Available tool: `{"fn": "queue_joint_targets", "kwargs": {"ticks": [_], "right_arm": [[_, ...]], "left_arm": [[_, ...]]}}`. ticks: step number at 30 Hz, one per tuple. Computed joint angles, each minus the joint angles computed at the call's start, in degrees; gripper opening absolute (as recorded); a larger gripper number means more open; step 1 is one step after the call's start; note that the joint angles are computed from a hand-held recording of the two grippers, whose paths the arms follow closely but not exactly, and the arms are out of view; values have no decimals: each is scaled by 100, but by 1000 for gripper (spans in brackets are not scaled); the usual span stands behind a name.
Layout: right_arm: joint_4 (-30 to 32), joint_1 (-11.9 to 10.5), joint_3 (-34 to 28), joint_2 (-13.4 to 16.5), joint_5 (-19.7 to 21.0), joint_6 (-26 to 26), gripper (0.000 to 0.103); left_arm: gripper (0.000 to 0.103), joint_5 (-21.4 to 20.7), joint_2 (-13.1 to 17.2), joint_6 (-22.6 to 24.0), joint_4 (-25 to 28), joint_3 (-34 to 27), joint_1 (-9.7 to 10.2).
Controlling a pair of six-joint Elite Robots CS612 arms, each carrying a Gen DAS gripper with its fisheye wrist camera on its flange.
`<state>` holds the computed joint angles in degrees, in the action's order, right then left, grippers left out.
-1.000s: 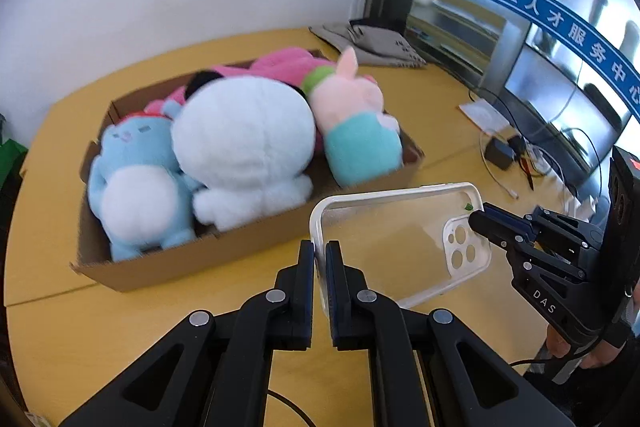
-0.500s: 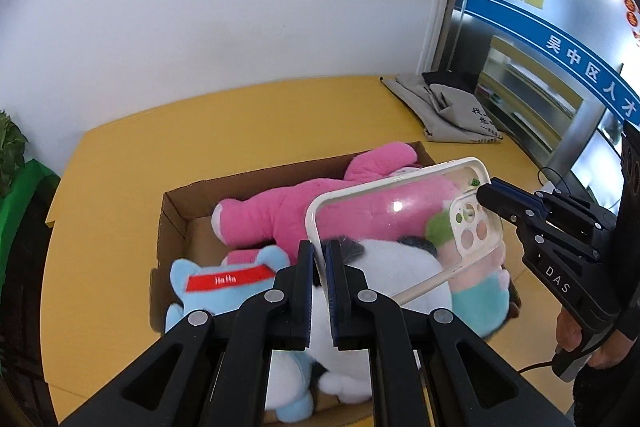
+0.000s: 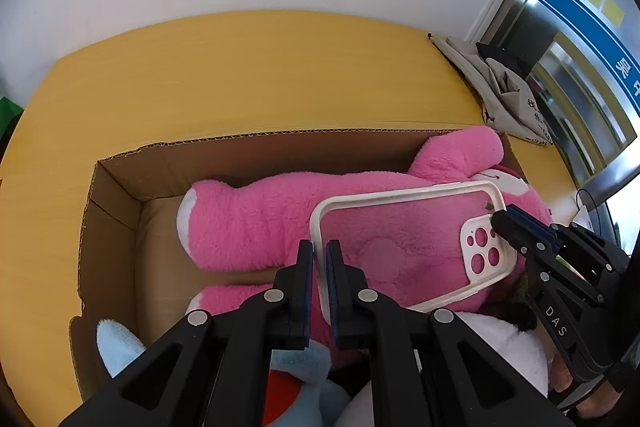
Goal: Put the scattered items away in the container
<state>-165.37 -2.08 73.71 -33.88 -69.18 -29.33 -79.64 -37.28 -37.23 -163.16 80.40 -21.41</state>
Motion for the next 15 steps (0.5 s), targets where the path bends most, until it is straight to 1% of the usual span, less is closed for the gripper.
{"fn": "queue_joint_targets", "kwargs": {"ticks": [1,2,3,4,5,6,7,8,9,10,14,15], "right_arm": [[-67,-1,34,-20,-48,11,14],[-136,-2,70,-42,-96,22,25],[-308,-14,140,-74,-121,88,33],[-517,-29,218,-108,-139,177,51],[-725,-45,293,-141,-159,266,65],[-981,-75,423,-205,-138,324,70],[-1254,-111,570,-279,-100,371,75],[-1464,-154,750,-378,-37,374,79],[-1646,-199,941,-486,38,359,79],[-1807,-250,1170,-613,131,304,79],[-2159,-427,1983,-1013,527,-22,79],[-2256,-473,2181,-1081,619,-88,79]], "left_arm": [[12,38,-19,-9,-13,24,-10],[25,176,-66,-50,-5,73,-42],[33,383,-132,-107,22,142,-88],[49,605,-206,-154,35,225,-139],[57,900,-317,-141,-43,387,-219],[60,1195,-427,-131,-126,549,-301],[71,1487,-538,-139,-258,726,-397],[85,1769,-646,-154,-388,900,-493],[93,1991,-758,-211,-549,1091,-585],[103,2189,-873,-271,-774,1315,-698],[103,2621,-1223,-473,-1508,2135,-1162],[103,2667,-1264,-532,-1562,2268,-1262]]}}
